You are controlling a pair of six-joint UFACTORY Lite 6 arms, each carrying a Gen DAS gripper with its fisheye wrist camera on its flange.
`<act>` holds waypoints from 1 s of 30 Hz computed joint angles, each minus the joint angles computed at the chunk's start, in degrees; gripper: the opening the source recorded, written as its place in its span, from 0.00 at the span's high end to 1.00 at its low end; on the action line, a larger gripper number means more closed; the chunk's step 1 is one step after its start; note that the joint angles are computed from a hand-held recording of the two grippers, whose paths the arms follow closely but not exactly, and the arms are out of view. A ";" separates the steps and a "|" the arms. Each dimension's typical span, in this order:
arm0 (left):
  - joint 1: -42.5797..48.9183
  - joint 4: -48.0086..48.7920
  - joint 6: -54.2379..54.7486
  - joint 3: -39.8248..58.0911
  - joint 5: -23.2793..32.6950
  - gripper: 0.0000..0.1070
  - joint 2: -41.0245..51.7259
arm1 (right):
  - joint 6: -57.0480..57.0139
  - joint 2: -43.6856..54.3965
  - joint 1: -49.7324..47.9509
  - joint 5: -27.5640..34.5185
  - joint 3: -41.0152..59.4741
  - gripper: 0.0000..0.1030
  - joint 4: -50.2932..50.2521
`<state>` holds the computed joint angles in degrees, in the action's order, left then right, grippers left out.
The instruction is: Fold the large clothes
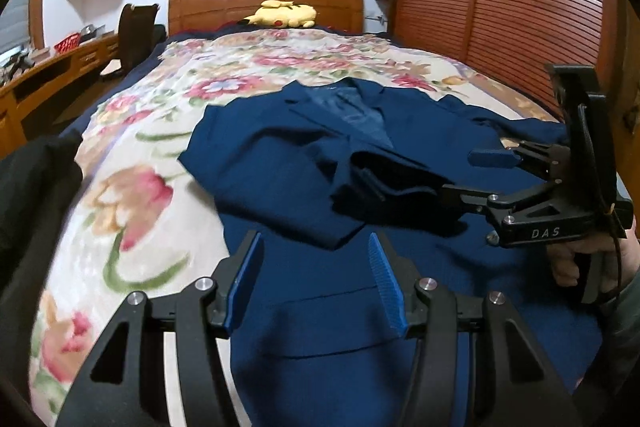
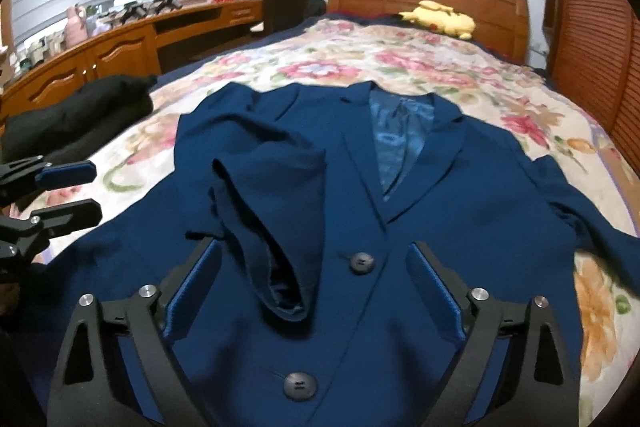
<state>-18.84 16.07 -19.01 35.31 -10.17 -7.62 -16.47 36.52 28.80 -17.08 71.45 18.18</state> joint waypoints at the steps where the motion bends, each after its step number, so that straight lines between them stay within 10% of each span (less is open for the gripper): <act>1: 0.53 -0.07 0.01 -0.76 -1.18 0.50 0.31 | 0.48 1.18 0.06 1.04 1.21 0.18 -1.14; 7: 2.85 4.21 -4.89 -2.37 -4.66 0.50 0.64 | -0.70 6.48 -0.09 6.29 7.04 0.45 -2.02; 13: 1.93 -1.97 1.94 -4.96 -7.06 0.50 -1.11 | -2.50 6.53 -0.26 6.45 7.17 0.93 -1.12; 30: 0.17 -10.24 9.80 -4.62 -7.20 0.50 0.53 | 19.82 -17.61 -15.40 -7.64 -17.01 0.97 -19.61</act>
